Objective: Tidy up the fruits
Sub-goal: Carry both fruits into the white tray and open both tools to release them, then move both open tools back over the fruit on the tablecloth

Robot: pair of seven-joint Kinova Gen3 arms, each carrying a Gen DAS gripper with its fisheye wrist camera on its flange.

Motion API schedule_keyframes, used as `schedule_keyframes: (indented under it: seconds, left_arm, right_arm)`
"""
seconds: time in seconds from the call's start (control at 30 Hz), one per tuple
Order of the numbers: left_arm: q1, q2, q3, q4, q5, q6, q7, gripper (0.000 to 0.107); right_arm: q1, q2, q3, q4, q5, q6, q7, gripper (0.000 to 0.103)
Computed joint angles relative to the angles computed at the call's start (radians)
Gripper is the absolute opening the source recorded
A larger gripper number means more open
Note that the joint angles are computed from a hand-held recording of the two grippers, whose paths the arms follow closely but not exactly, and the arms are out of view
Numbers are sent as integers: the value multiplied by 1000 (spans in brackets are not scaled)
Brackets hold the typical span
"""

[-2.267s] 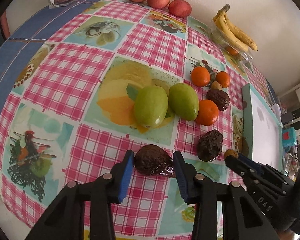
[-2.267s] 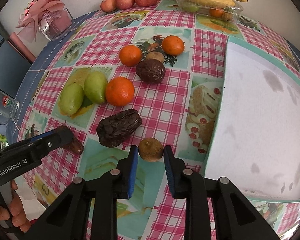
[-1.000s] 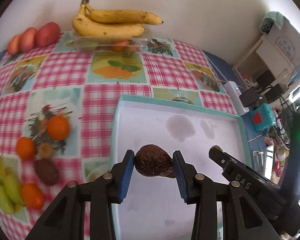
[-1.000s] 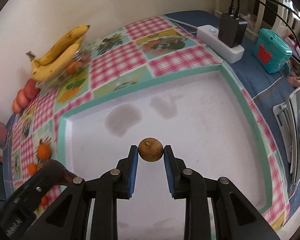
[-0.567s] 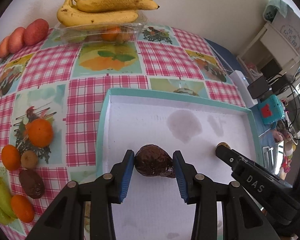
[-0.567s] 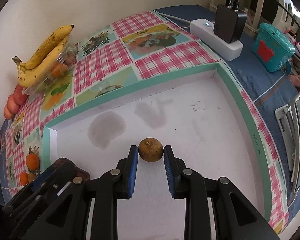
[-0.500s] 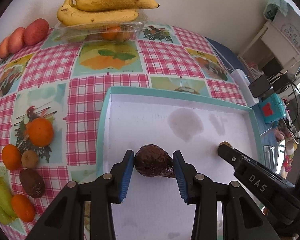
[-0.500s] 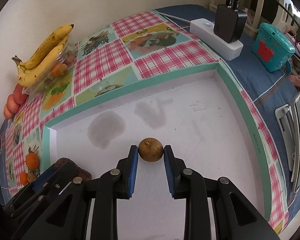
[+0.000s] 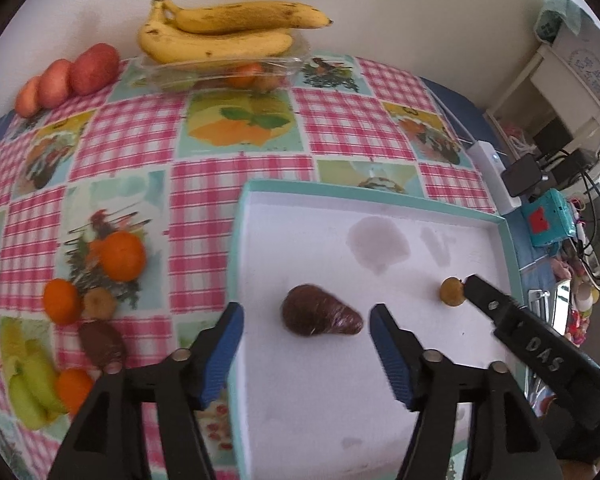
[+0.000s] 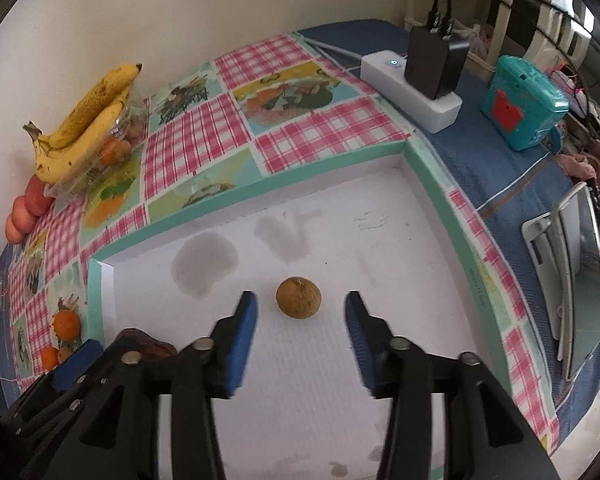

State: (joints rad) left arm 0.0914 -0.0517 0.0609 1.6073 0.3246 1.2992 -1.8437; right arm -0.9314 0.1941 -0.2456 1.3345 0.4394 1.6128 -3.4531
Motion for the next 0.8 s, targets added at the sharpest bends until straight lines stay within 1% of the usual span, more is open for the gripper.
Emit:
schedule_keyframes:
  seconds: [0.03,0.07,0.13,0.17,0.2,0.23,0.27,0.33,0.43,0.53,0.63,0.7,0.8]
  left_arm:
    - [-4,-5,-2,-7,-15,5,14,80]
    - [-7,-9,-5,-9,-25,5,21,83]
    - [-16,-20,-11,-16,-50,1,37,92]
    - [-24,-27,-18,-19,-63,-2,43,95]
    - [-30,-33,-23,-21,-72,-5,47,99]
    - [-39,-40,-30,-22,-83,-11,50,103]
    - [-46,-46,-34,-22,-93,-20,53,103]
    - [-59,-59,-42,-21,-115,-38,57,103]
    - [-82,-76,-57,-15,-156,-64,60,103]
    - [-111,-92,-90,-4,-157,-95,31,103]
    - [-144,-101,-133,-1,-110,-104,-5,103]
    - [-172,-113,-177,11,-45,-124,-48,103]
    - [-207,-138,-221,31,28,-170,-102,103]
  right_arm:
    - [-9,0,-1,-10,11,18,-7,61]
    - [-14,0,-2,-15,18,28,-12,62]
    - [-26,-6,-5,-20,35,43,-25,63]
    - [-30,-8,-7,-22,41,48,-29,66]
    - [-35,-8,-9,-26,46,55,-34,69]
    - [-39,-6,-11,-33,52,65,-35,78]
    - [-47,-3,-13,-43,61,79,-37,82]
    - [-58,2,-15,-58,75,97,-33,83]
    - [-77,11,-16,-77,97,113,-19,86]
    - [-96,28,-13,-100,119,123,4,86]
    - [-121,39,-6,-118,147,131,9,87]
    - [-135,41,0,-120,167,124,2,87]
    - [-149,43,6,-121,195,105,-17,87]
